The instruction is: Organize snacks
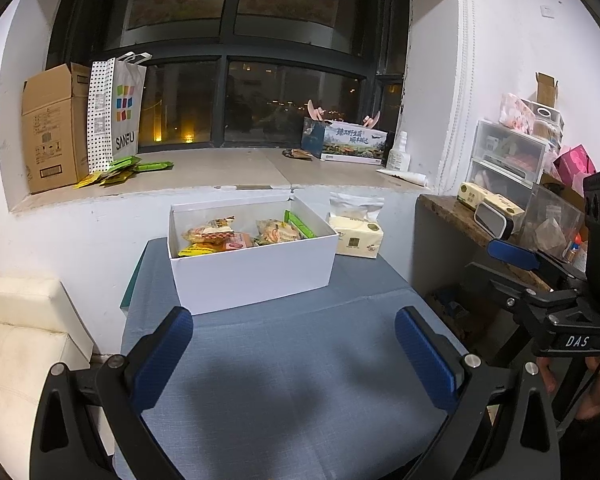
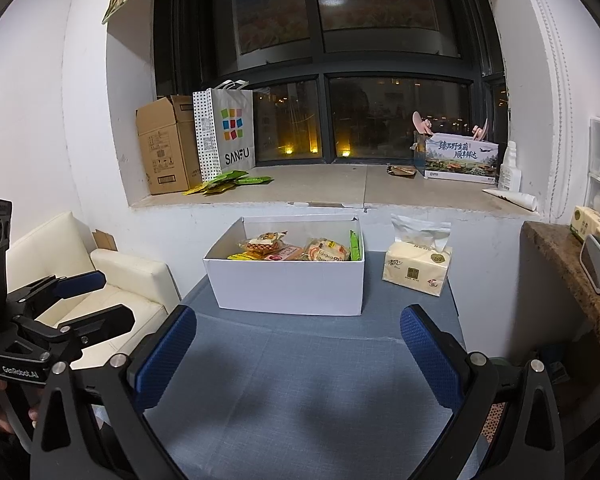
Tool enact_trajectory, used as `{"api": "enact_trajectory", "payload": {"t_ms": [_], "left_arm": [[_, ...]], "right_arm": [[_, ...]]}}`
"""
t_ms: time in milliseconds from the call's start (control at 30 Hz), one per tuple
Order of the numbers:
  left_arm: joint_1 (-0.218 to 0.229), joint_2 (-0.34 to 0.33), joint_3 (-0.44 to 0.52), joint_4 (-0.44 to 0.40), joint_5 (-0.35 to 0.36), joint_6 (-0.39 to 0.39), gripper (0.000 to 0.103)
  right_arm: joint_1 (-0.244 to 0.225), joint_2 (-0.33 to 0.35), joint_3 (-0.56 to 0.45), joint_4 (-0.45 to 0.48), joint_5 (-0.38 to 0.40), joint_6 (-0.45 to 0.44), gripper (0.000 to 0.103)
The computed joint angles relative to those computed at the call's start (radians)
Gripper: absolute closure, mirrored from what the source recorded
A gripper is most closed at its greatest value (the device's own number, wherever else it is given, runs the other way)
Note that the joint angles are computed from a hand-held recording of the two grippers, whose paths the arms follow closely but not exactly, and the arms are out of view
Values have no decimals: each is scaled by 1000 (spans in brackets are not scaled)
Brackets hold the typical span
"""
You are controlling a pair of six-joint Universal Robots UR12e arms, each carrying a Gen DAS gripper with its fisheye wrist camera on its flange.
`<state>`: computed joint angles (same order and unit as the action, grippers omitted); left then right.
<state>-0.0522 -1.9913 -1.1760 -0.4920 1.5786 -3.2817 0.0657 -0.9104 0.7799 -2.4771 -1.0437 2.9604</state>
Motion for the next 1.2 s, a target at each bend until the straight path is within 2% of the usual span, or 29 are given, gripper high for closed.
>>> {"api": "enact_trajectory", "payload": {"t_ms": [1200], "left_arm": [[-2, -1, 1, -4, 11, 8, 0]], "right_arm": [[2, -6, 8, 8, -4, -13, 0]]}}
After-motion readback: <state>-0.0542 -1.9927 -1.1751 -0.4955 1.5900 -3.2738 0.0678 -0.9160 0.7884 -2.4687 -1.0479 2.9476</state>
